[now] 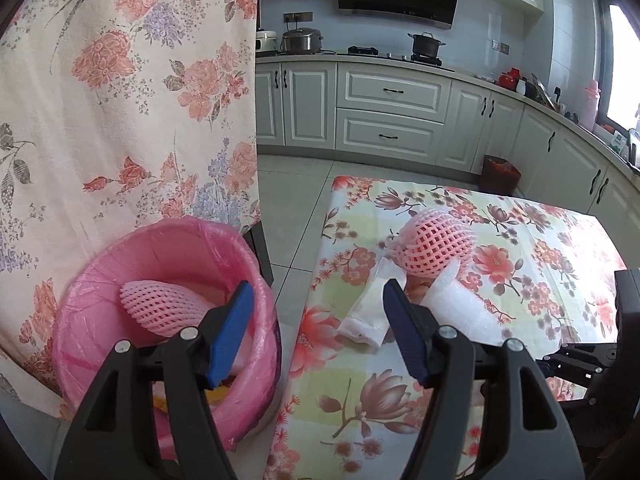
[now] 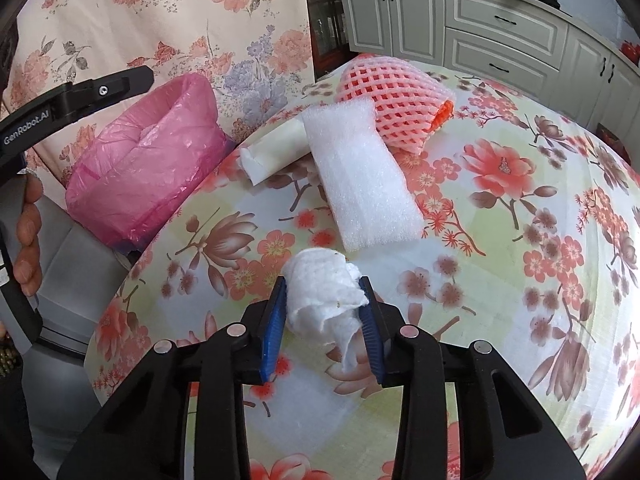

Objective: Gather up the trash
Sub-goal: 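Grasp the crumpled white tissue with the right gripper while the left gripper grasps a pink foam net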

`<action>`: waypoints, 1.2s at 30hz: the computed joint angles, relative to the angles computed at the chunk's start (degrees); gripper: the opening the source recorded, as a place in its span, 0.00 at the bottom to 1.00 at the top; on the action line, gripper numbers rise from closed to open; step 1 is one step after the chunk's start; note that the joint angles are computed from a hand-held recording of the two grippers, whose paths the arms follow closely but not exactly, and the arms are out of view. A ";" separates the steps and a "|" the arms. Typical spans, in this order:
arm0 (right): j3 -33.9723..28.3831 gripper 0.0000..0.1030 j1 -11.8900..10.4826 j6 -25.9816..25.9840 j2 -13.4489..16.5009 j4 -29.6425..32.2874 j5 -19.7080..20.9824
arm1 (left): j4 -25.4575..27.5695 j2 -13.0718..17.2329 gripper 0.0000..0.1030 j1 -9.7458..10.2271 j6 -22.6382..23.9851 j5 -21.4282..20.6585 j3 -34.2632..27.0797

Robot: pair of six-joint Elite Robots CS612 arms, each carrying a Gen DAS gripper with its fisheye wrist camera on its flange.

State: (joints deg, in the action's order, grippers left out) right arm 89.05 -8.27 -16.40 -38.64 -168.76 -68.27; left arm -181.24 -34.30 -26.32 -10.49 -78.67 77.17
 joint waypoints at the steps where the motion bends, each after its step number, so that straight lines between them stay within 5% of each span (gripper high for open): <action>1: 0.04 0.34 -0.11 0.16 -0.11 -0.36 0.08 | 0.48 0.33 0.64 -0.01 -0.03 -0.35 -0.64; 19: -4.26 0.34 -2.64 3.65 0.48 -4.25 0.00 | 8.59 6.43 0.69 -0.75 -0.67 -8.32 -12.97; 33: -7.46 0.34 -3.65 4.95 1.88 -3.94 -0.01 | 27.11 15.60 0.68 -0.33 -1.13 -16.98 -31.90; 36: -7.80 0.34 -3.72 4.83 1.99 -3.92 -0.19 | 31.62 17.18 0.47 -0.19 -0.98 -18.31 -35.03</action>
